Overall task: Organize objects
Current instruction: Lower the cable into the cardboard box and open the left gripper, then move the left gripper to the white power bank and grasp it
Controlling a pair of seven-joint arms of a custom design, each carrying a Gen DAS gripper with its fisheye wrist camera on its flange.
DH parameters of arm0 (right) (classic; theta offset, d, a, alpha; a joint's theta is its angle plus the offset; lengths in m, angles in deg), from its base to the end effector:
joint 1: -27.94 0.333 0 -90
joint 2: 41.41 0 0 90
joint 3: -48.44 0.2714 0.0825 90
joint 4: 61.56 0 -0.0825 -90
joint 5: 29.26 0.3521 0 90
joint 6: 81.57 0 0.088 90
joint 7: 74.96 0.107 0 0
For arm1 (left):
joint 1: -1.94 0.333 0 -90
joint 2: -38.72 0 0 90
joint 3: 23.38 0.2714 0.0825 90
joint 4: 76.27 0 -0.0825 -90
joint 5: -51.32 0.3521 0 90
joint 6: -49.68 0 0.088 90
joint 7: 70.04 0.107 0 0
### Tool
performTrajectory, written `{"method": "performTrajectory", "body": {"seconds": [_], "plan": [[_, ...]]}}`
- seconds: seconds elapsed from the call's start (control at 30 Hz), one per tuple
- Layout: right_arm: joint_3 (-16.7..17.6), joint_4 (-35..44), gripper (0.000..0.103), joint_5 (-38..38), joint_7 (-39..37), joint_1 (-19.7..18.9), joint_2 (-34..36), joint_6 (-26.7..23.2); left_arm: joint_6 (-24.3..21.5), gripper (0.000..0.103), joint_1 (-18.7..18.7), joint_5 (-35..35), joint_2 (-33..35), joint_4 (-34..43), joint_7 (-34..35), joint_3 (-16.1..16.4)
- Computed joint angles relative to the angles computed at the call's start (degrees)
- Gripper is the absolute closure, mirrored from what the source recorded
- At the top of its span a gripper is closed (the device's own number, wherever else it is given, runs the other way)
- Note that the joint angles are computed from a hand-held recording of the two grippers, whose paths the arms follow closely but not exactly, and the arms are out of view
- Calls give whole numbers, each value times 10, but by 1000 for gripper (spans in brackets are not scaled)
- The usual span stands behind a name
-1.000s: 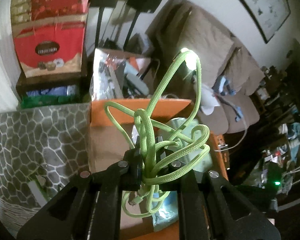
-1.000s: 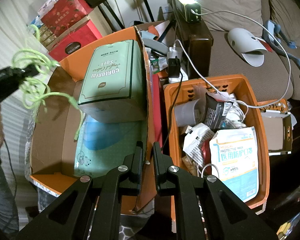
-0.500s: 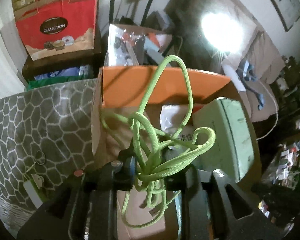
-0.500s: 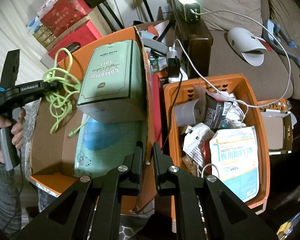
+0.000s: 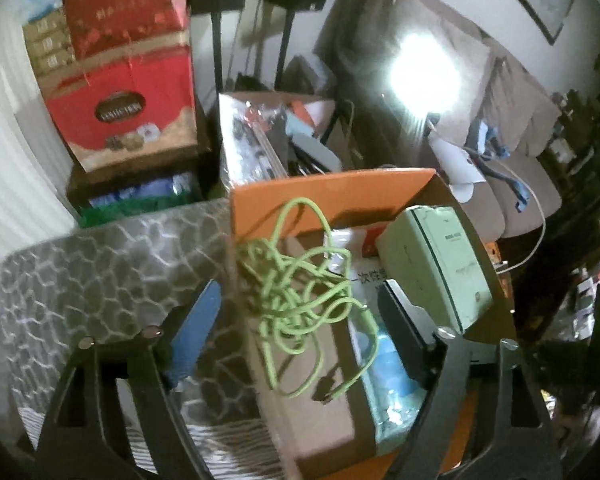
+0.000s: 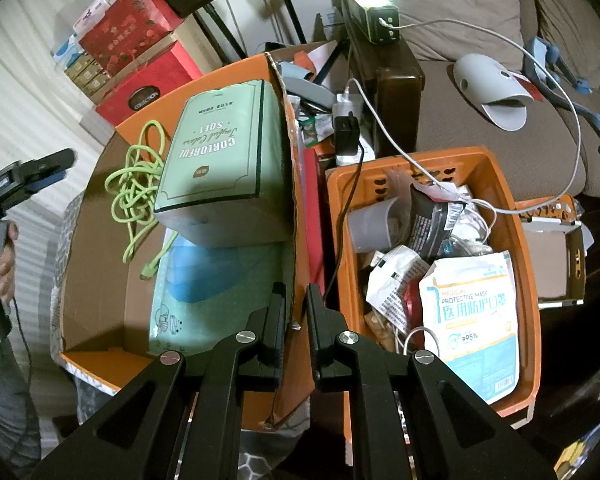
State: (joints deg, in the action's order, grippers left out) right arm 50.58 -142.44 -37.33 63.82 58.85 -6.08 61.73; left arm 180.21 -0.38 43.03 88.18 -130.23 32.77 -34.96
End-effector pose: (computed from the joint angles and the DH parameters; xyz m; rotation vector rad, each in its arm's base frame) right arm 0.5923 0.3798 0.3702 -1.6972 2.0630 -0.1678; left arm 0.7380 -0.1223 0.3977 -1.7226 2.3146 -0.7877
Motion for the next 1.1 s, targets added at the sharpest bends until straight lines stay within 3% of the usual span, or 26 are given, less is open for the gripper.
{"method": "performTrajectory", "body": {"seconds": [0.4, 0.6, 1.1], "plan": [[0, -4, 93, 1, 0, -1, -2, 3, 32, 13, 62, -23, -79, -120, 33, 6], [0, -6, 93, 2, 0, -2, -2, 7, 24, 12, 91, -34, -98, -165, 47, 17], [-1, -14, 93, 1, 3, -1, -4, 18, 3, 13, 106, -10, -59, -200, 20, 38]]}}
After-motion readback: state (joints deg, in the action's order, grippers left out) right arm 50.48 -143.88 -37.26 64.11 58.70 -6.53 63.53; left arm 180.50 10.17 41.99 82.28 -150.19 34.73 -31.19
